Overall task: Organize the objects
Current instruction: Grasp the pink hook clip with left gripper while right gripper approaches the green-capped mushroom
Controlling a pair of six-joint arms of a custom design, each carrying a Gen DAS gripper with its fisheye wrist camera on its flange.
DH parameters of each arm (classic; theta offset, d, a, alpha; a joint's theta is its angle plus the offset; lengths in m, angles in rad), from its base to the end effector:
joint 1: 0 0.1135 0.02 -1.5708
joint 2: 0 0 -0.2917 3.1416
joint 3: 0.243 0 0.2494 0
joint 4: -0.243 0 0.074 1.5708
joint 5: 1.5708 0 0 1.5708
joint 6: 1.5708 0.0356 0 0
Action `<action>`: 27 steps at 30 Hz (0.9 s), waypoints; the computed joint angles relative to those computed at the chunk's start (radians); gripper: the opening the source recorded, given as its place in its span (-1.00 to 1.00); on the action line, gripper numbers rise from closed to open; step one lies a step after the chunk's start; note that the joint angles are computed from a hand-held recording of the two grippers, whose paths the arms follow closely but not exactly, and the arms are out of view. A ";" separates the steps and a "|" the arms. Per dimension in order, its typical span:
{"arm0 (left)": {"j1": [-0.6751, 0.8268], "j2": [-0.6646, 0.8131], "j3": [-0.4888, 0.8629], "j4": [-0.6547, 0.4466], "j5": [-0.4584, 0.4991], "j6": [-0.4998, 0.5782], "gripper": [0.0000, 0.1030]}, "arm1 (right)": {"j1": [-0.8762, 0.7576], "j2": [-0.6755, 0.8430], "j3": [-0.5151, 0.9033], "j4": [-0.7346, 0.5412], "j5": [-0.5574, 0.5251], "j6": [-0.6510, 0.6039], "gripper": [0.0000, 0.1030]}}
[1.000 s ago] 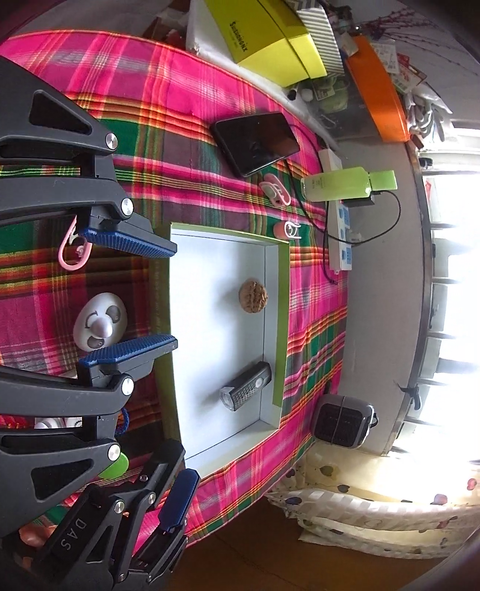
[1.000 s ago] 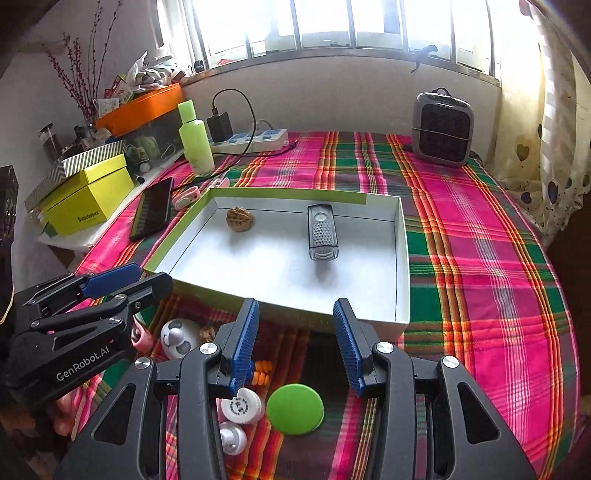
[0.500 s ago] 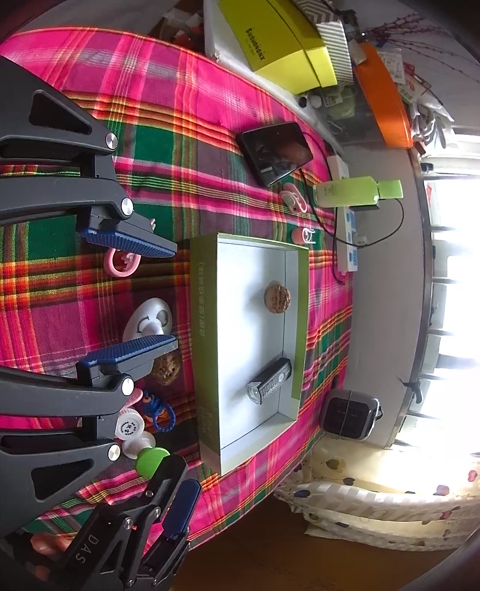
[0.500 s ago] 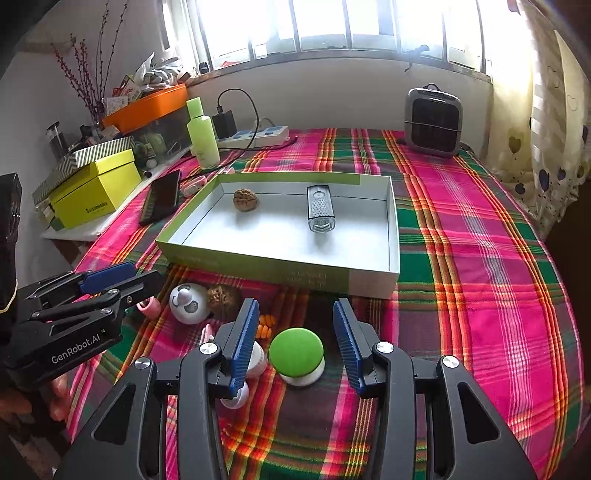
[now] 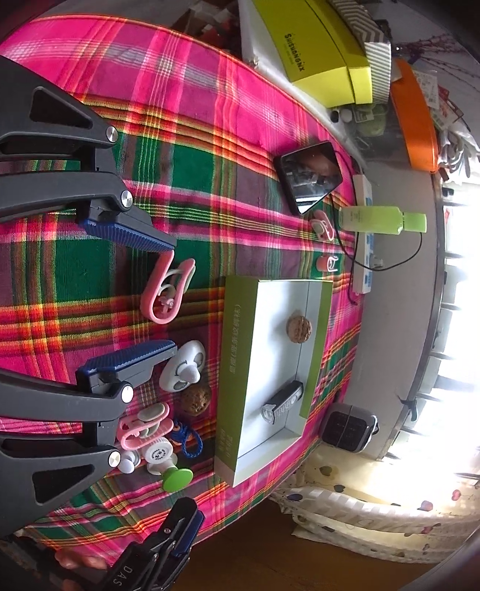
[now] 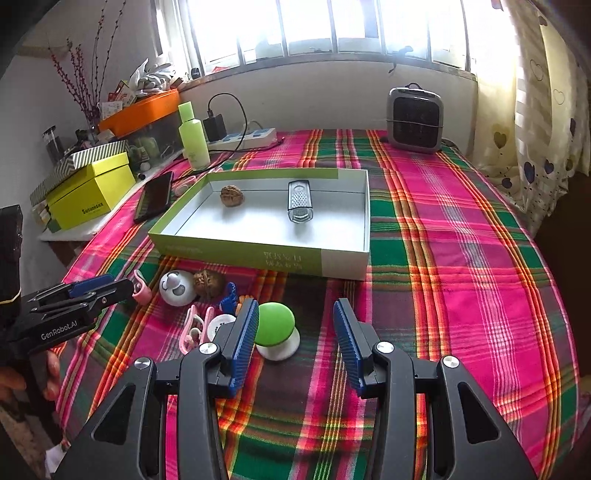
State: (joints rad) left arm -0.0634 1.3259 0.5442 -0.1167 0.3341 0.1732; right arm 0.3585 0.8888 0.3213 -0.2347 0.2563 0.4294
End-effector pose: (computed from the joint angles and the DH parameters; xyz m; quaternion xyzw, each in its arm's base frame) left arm 0.2292 -0.0262 0.1843 0.1643 0.9179 -0.1389 0.3334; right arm 0.1417 0.0434 0.1825 0.0805 0.9172 0.0333 0.3888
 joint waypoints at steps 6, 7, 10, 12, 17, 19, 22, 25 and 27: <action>-0.015 0.046 0.015 -0.001 -0.002 0.002 -0.04 | -0.024 0.003 -0.023 0.017 -0.041 0.002 -0.11; -0.021 0.057 0.019 0.002 -0.005 -0.004 -0.04 | -0.029 0.001 -0.027 0.021 -0.048 0.000 -0.10; -0.029 0.092 0.034 0.002 -0.018 -0.024 -0.04 | -0.049 -0.002 -0.037 0.033 -0.077 -0.005 -0.07; -0.035 0.110 0.038 0.010 -0.031 -0.031 -0.04 | -0.058 0.005 -0.041 0.043 -0.092 -0.009 -0.07; -0.043 0.122 0.041 0.026 -0.044 -0.034 -0.04 | -0.049 0.051 -0.044 0.080 -0.106 -0.010 -0.07; -0.041 0.121 0.044 0.021 -0.043 -0.036 -0.04 | -0.040 0.073 -0.043 0.097 -0.106 -0.013 -0.07; -0.031 0.122 0.049 0.012 -0.045 -0.032 -0.04 | -0.036 0.101 -0.039 0.114 -0.106 -0.015 -0.07; -0.003 0.127 0.057 0.000 -0.031 -0.017 -0.04 | -0.029 0.124 -0.037 0.124 -0.095 -0.020 -0.07; 0.015 0.129 0.059 -0.005 -0.028 -0.006 -0.04 | -0.023 0.134 -0.037 0.127 -0.087 -0.024 -0.07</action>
State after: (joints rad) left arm -0.0484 1.4545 0.6028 -0.1221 0.3058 0.1675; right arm 0.3351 1.0225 0.2842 -0.1073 0.1695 0.4054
